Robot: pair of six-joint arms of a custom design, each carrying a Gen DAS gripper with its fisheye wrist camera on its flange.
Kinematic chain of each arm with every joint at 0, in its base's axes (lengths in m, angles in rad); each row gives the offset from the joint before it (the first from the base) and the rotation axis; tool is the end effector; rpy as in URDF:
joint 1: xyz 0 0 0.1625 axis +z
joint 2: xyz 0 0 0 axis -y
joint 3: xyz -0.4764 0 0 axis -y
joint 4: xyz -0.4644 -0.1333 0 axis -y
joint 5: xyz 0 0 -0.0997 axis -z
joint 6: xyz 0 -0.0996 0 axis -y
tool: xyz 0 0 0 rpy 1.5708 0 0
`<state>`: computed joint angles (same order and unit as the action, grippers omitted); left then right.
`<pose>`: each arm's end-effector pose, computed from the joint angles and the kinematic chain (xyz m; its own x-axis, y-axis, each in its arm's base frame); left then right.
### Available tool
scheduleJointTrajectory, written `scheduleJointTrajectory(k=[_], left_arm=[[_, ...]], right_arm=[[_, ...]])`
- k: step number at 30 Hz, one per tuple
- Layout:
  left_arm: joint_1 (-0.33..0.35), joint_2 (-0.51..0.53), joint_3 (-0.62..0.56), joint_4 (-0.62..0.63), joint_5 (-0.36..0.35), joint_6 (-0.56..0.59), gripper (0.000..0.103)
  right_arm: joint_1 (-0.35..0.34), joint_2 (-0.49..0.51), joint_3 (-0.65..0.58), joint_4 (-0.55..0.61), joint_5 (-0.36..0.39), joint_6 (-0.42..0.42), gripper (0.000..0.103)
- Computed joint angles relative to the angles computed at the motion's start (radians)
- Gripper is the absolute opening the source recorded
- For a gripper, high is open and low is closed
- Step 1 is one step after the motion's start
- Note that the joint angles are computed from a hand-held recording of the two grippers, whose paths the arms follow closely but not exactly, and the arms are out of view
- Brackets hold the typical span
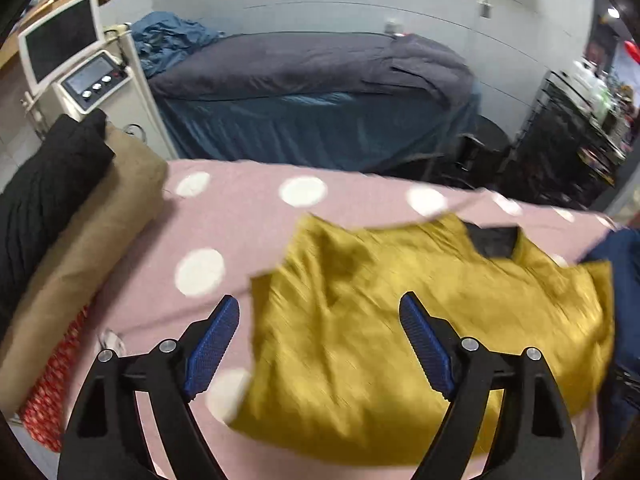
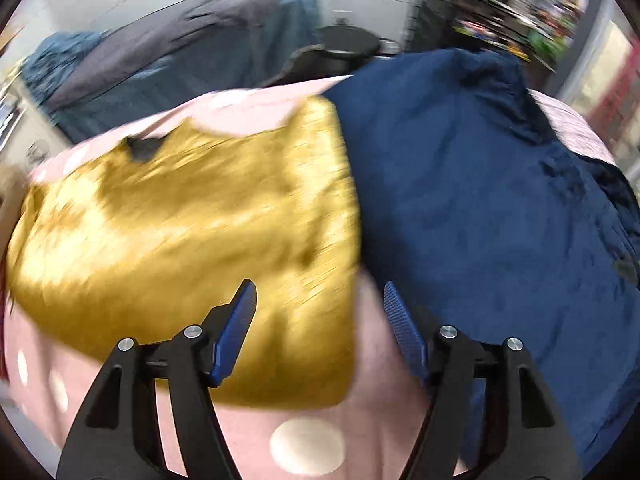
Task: Fold large clothes
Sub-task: 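Open both grippers and press the folded jacket flat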
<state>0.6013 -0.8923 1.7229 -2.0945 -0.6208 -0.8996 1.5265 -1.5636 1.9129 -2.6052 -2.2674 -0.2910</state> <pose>-0.4475 -0.5669 0.1052 -0.6942 -0.0375 -0.7188 0.3899 0.8199 -0.4193 0.0443 -0.5678 0.4839 -0.7267 0.1991 0.6575 -0.1818 0.8672 -0.4636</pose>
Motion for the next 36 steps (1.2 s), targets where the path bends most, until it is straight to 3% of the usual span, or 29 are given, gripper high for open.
scheduleJointTrajectory(k=[5,8,14,17,22,29,36], left_arm=[[-0.074,0.040,0.074,0.015,-0.133,-0.023,0.080],[-0.090,0.079,0.075,0.074,-0.151,-0.037,0.080],[-0.034,0.144,0.004,0.029,-0.118,0.002,0.082],[-0.002,0.197,-0.075,0.082,-0.104,0.038,0.083],[0.065,0.273,-0.197,0.188,-0.166,0.064,0.088],[0.103,0.307,-0.267,0.227,-0.201,0.097,0.097],[0.104,0.323,-0.282,0.236,-0.176,0.104,0.098]], right_arm=[[0.050,0.016,0.066,0.038,0.043,-0.098,0.067],[0.068,0.042,0.075,0.042,0.050,-0.114,0.067],[0.053,0.122,0.004,0.095,0.033,-0.049,0.067],[0.040,0.128,-0.022,0.107,0.044,-0.028,0.073],[0.029,0.188,-0.087,0.154,0.018,0.027,0.083],[0.017,0.230,-0.116,0.191,-0.013,0.083,0.091],[0.010,0.262,-0.139,0.200,-0.031,0.091,0.097]])
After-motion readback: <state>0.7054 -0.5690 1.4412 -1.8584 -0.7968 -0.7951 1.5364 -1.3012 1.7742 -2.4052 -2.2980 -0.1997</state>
